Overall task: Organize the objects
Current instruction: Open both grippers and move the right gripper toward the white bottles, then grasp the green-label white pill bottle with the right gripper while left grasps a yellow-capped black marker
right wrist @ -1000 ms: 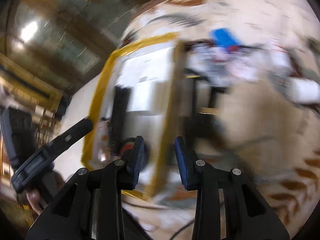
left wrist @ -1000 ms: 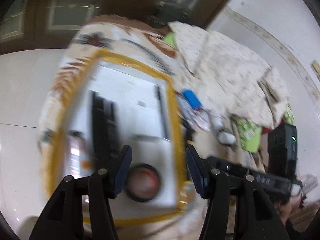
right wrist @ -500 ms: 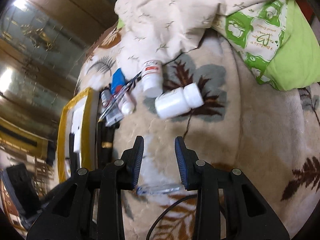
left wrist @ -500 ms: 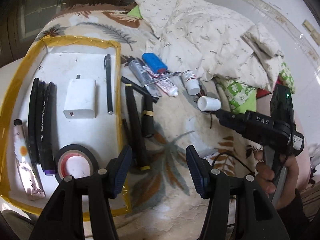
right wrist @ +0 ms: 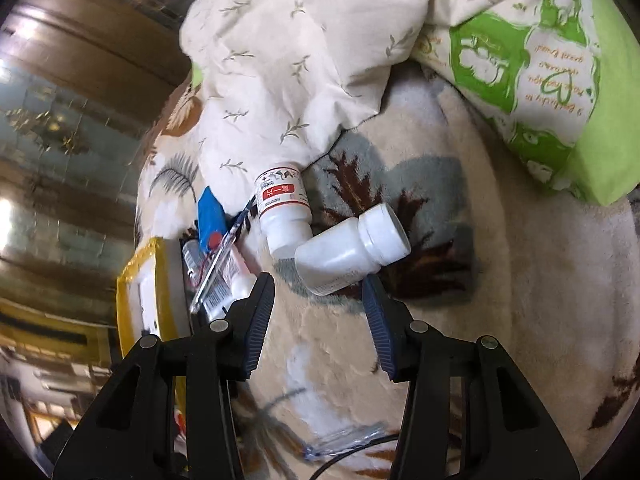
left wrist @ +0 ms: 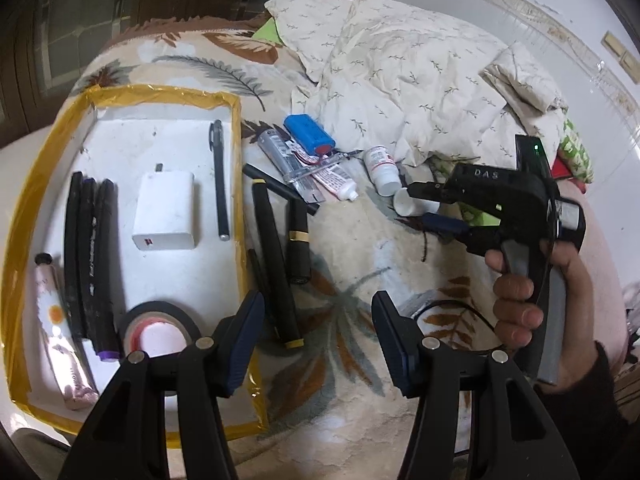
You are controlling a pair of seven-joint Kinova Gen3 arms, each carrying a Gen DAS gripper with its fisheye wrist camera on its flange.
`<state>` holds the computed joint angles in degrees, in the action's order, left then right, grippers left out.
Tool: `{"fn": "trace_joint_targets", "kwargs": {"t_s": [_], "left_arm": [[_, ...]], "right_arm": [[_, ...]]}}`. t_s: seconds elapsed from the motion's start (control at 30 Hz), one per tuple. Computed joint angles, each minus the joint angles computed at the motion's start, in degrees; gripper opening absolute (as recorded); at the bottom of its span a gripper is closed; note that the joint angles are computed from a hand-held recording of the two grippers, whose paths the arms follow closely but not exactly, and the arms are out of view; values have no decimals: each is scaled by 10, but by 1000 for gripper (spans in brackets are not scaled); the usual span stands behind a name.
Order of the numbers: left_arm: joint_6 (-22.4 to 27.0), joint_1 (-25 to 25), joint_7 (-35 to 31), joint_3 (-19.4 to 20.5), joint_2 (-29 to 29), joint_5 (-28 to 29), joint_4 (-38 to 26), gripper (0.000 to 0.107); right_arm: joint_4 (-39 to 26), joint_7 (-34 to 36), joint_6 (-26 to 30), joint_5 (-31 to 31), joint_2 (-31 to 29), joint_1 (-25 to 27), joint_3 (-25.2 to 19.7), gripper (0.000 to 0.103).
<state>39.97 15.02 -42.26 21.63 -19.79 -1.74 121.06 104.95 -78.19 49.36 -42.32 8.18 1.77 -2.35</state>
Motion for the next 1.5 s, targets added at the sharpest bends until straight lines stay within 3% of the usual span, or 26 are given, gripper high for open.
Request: {"fn": "trace_joint_targets", "kwargs": {"t_s": [0.23, 0.47, 0.63, 0.8, 0.9, 0.97, 1.0, 1.27, 1.4, 1.5], "left_arm": [[-1, 0, -2, 1, -1, 1, -2, 56], [12, -3, 2, 6, 11, -13, -16, 56], [26, 3, -6, -8, 40, -15, -38, 54], [16, 13, -22, -19, 87, -32, -69, 54], [-6, 25, -46, -48, 117, -21, -74, 53], [-3, 30, -55, -58, 136, -23, -83, 44], [-2, 32, -52, -60, 144, -28, -87, 35], [13, 55, -72, -81, 186, -23, -106, 35], [67, 82, -18, -77, 214, -84, -138, 35], [46, 87, -12, -85, 208, -87, -123, 37]], "right_arm": [[-12, -113, -14, 56, -3, -17, 8, 46], [-30, -152, -11, 87, 17, -21, 2, 45], [-20, -106, -9, 105, 0, -24, -5, 39], [16, -26, 8, 90, -36, -12, -1, 36], [37, 31, 33, 65, -48, -3, 13, 35], [44, 46, 38, 53, -47, -7, 14, 33], [49, 46, 34, 50, -47, -13, 12, 33], [50, 36, 23, 48, -45, -29, 12, 33], [57, 46, 16, 39, -45, -28, 12, 33], [59, 39, 9, 42, -46, -34, 9, 33]]}}
